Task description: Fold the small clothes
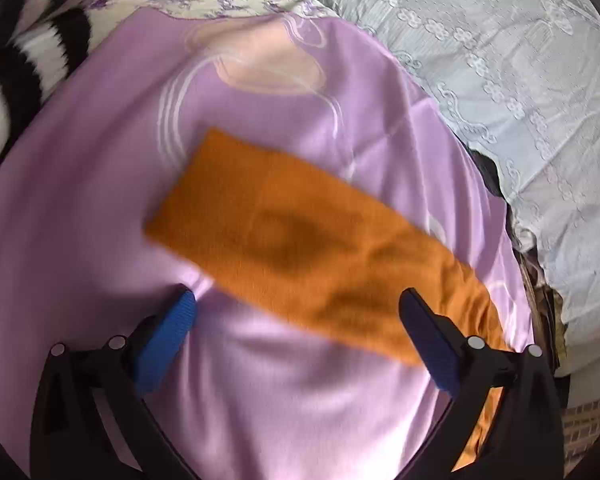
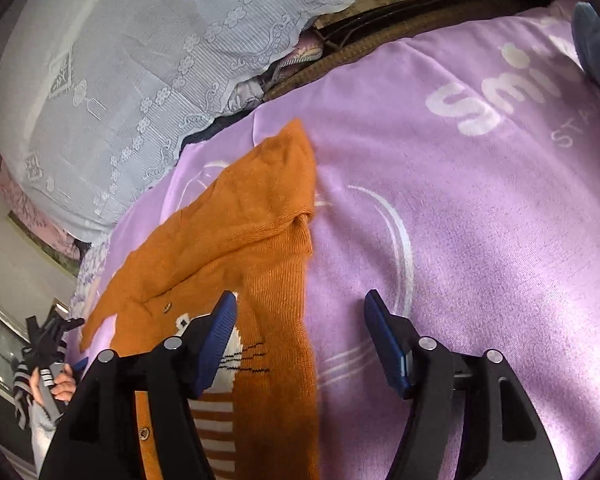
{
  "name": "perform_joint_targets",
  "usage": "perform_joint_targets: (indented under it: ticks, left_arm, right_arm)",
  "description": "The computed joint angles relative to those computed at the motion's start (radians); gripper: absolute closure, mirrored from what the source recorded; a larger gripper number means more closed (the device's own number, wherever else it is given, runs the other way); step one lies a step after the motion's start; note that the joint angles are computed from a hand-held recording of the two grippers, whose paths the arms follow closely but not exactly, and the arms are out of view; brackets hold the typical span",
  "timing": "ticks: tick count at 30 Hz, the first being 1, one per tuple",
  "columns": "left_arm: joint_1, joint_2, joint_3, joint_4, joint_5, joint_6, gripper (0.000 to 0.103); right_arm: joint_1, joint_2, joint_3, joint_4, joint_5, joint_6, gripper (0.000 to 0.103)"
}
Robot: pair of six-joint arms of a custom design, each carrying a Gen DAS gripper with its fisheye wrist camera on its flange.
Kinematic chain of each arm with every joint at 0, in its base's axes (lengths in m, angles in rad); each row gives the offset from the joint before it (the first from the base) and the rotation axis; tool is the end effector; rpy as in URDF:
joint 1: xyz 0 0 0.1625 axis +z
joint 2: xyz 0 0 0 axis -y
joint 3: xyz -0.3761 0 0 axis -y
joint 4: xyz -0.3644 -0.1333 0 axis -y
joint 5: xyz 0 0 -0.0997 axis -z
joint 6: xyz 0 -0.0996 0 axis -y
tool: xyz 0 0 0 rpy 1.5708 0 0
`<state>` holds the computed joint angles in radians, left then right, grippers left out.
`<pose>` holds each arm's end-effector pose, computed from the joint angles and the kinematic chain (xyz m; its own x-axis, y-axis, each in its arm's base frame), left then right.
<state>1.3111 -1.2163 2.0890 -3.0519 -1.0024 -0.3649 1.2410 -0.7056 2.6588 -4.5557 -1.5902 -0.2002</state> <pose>0.0536 -0.5260 0.2242 -0.9099 -0.3586 -0.2086 -0.1220 0.7119 -0.6915 0.0314 -0.3140 0.1028 -0.9548 0.2362 0.1804 -0.0241 0.5435 -0.8391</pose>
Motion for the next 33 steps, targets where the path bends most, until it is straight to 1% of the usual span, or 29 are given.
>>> perform_joint_targets:
  ticks: [3, 5, 6, 7, 8, 9, 10, 11, 13, 15, 16, 17, 21, 26, 30, 33]
  left_arm:
    - [0.008, 0.037, -0.052, -0.015, -0.006, 0.019, 0.005]
    - [0.016, 0.050, -0.067, -0.034, -0.007, 0.037, 0.008]
    - [0.018, 0.041, -0.059, -0.044, 0.001, 0.041, 0.018]
    - [0.018, 0.040, -0.058, -0.051, 0.013, 0.044, 0.035]
    - [0.020, 0.020, -0.040, -0.054, 0.017, 0.047, 0.044]
    - [0.028, 0.017, -0.042, -0.053, 0.009, 0.049, 0.057]
    - [0.040, 0.013, -0.044, -0.051, -0.007, 0.042, 0.066]
    - [0.047, 0.008, -0.043, -0.049, -0.015, 0.038, 0.070]
    - [0.054, -0.003, -0.038, -0.046, -0.028, 0.037, 0.085]
    - [0.053, -0.012, -0.032, -0.041, -0.050, 0.052, 0.094]
    - [0.043, -0.017, -0.026, -0.040, -0.055, 0.068, 0.096]
    - [0.029, -0.019, -0.016, -0.047, -0.042, 0.085, 0.097]
    - [-0.100, 0.004, 0.040, -0.134, 0.132, 0.212, 0.098]
    - [-0.226, 0.060, 0.072, -0.187, 0.254, 0.314, 0.098]
    - [-0.284, 0.096, 0.080, -0.201, 0.288, 0.351, 0.098]
    - [-0.313, 0.113, 0.078, -0.185, 0.284, 0.351, 0.098]
  right_arm:
    - [0.020, -0.001, -0.018, 0.025, -0.021, -0.019, 0.026]
    - [0.036, -0.006, -0.029, 0.046, -0.038, -0.031, 0.021]
    - [0.037, -0.006, -0.028, 0.046, -0.039, -0.032, 0.021]
    - [0.038, -0.009, -0.030, 0.053, -0.039, -0.032, 0.020]
    - [0.037, -0.008, -0.029, 0.051, -0.037, -0.032, 0.020]
    - [0.037, -0.009, -0.029, 0.053, -0.036, -0.031, 0.020]
    - [0.037, -0.009, -0.029, 0.055, -0.037, -0.032, 0.019]
    - [0.038, -0.010, -0.030, 0.057, -0.038, -0.033, 0.019]
    - [0.037, -0.009, -0.030, 0.057, -0.037, -0.034, 0.019]
    - [0.037, -0.010, -0.030, 0.058, -0.038, -0.035, 0.018]
    - [0.039, -0.009, -0.031, 0.059, -0.040, -0.035, 0.018]
    - [0.040, -0.009, -0.032, 0.060, -0.042, -0.035, 0.018]
    - [0.043, -0.009, -0.034, 0.063, -0.049, -0.038, 0.018]
    - [0.046, -0.008, -0.034, 0.063, -0.052, -0.037, 0.017]
    - [0.048, -0.004, -0.035, 0.059, -0.054, -0.035, 0.017]
    - [0.049, -0.002, -0.035, 0.056, -0.055, -0.035, 0.017]
